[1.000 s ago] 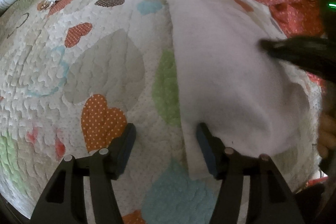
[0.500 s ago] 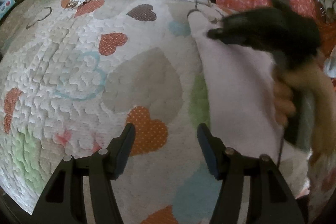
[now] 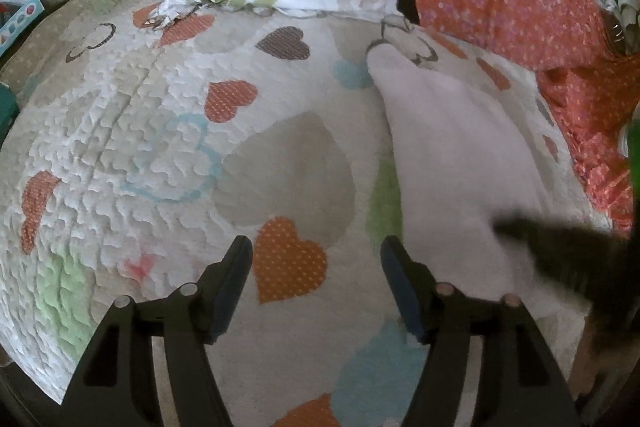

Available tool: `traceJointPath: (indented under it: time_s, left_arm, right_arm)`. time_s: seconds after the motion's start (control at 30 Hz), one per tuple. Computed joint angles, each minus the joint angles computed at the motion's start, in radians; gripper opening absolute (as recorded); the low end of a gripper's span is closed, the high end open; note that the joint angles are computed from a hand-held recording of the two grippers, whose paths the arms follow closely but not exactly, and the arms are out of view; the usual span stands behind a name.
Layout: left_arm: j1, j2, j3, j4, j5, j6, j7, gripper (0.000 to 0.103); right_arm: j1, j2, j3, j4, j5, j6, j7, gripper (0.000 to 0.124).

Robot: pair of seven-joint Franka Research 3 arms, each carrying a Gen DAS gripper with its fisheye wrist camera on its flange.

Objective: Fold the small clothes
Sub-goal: 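Release the edge and press the fold flat with the right gripper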

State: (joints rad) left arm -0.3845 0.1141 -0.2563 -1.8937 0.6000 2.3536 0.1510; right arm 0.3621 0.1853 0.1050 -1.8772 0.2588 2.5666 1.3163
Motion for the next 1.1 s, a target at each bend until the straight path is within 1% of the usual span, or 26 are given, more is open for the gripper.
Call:
traceJointPath:
  time_s: [0.07, 0.1, 0.17, 0.23, 0.3, 0.33, 0.4, 0.43, 0.5, 0.57, 0.6, 0.63, 0.67, 0.7, 0.73, 0.77, 0.8, 0.83, 0.87, 0.9, 0.93, 0.97, 1.0, 1.03, 1.1]
  left_arm:
    - [-0.005, 0.02, -0.001, 0.019, 0.001, 0.0, -0.004, 0.066]
    - [-0.008, 0.033, -0.001, 0.032, 0.004, -0.003, -0.006, 0.066]
    - [-0.019, 0.059, 0.0, 0.06, 0.012, -0.016, -0.003, 0.066]
    - [-0.033, 0.088, 0.002, 0.094, 0.021, -0.035, 0.007, 0.066]
    - [-0.046, 0.123, 0.004, 0.132, 0.023, -0.046, 0.033, 0.066]
    - [-0.053, 0.143, 0.004, 0.156, 0.02, -0.063, 0.055, 0.066]
    - [-0.079, 0.202, 0.005, 0.238, 0.007, -0.163, 0.116, 0.066]
    - [-0.09, 0.215, 0.01, 0.254, 0.008, -0.184, 0.125, 0.066]
    - [-0.102, 0.215, 0.021, 0.253, 0.019, -0.185, 0.117, 0.067]
    - [-0.1, 0.193, 0.028, 0.223, 0.018, -0.158, 0.101, 0.067]
    - [-0.103, 0.178, 0.033, 0.208, 0.032, -0.155, 0.077, 0.067]
    - [-0.112, 0.164, 0.039, 0.198, 0.063, -0.166, 0.047, 0.067]
    - [-0.121, 0.156, 0.042, 0.199, 0.096, -0.187, 0.024, 0.067]
    - [-0.138, 0.149, 0.046, 0.207, 0.148, -0.233, -0.008, 0.068]
    - [-0.156, 0.146, 0.047, 0.221, 0.198, -0.287, -0.038, 0.07]
    - [-0.175, 0.14, 0.047, 0.23, 0.257, -0.341, -0.074, 0.077]
    - [-0.197, 0.128, 0.047, 0.232, 0.33, -0.395, -0.121, 0.086]
    - [-0.215, 0.117, 0.042, 0.231, 0.397, -0.444, -0.163, 0.091]
    - [-0.235, 0.11, 0.036, 0.234, 0.467, -0.505, -0.201, 0.1]
    - [-0.255, 0.103, 0.028, 0.234, 0.538, -0.565, -0.236, 0.103]
    - [-0.269, 0.097, 0.019, 0.231, 0.594, -0.613, -0.261, 0.103]
    - [-0.281, 0.083, 0.009, 0.216, 0.654, -0.642, -0.288, 0.103]
    - [-0.278, 0.064, 0.0, 0.195, 0.687, -0.633, -0.304, 0.103]
    - [-0.27, 0.042, -0.01, 0.17, 0.707, -0.605, -0.313, 0.103]
    - [-0.244, 0.021, -0.027, 0.156, 0.686, -0.551, -0.298, 0.103]
  right_arm:
    - [0.002, -0.056, -0.038, -0.092, -0.119, -0.037, 0.055, 0.029]
    - [-0.014, -0.078, -0.043, -0.124, -0.113, -0.044, 0.047, 0.029]
    - [-0.051, -0.125, -0.044, -0.181, -0.041, -0.048, -0.011, 0.029]
    - [-0.068, -0.157, -0.051, -0.191, -0.07, -0.091, 0.003, 0.029]
    - [-0.079, -0.174, -0.053, -0.185, -0.124, -0.121, 0.053, 0.029]
    - [-0.086, -0.185, -0.054, -0.188, -0.133, -0.106, 0.067, 0.031]
    - [-0.099, -0.186, -0.057, -0.181, -0.117, -0.053, 0.061, 0.036]
    - [-0.105, -0.18, -0.058, -0.172, -0.115, -0.027, 0.067, 0.04]
    - [-0.111, -0.162, -0.059, -0.156, -0.123, 0.015, 0.099, 0.042]
    - [-0.114, -0.154, -0.058, -0.164, -0.11, 0.061, 0.1, 0.044]
    - [-0.113, -0.148, -0.058, -0.169, -0.128, 0.078, 0.116, 0.044]
    - [-0.111, -0.139, -0.061, -0.169, -0.177, 0.078, 0.162, 0.044]
    - [-0.109, -0.125, -0.063, -0.152, -0.207, 0.053, 0.197, 0.044]
    - [-0.11, -0.111, -0.062, -0.133, -0.197, 0.031, 0.199, 0.044]
    - [-0.115, -0.099, -0.059, -0.116, -0.148, 0.012, 0.173, 0.044]
    - [-0.12, -0.094, -0.056, -0.106, -0.105, 0.003, 0.146, 0.044]
    - [-0.122, -0.095, -0.055, -0.107, -0.083, 0.003, 0.133, 0.044]
    - [-0.119, -0.097, -0.055, -0.109, -0.081, 0.011, 0.134, 0.045]
    - [-0.117, -0.102, -0.055, -0.115, -0.081, 0.018, 0.136, 0.046]
    - [-0.115, -0.109, -0.054, -0.122, -0.074, 0.027, 0.132, 0.046]
    - [-0.115, -0.116, -0.053, -0.129, -0.057, 0.038, 0.121, 0.046]
    - [-0.114, -0.127, -0.051, -0.141, -0.049, 0.053, 0.117, 0.046]
    - [-0.111, -0.138, -0.05, -0.153, -0.047, 0.072, 0.114, 0.047]
    - [-0.108, -0.152, -0.047, -0.17, -0.044, 0.096, 0.107, 0.049]
    - [-0.103, -0.173, -0.043, -0.195, -0.038, 0.138, 0.092, 0.052]
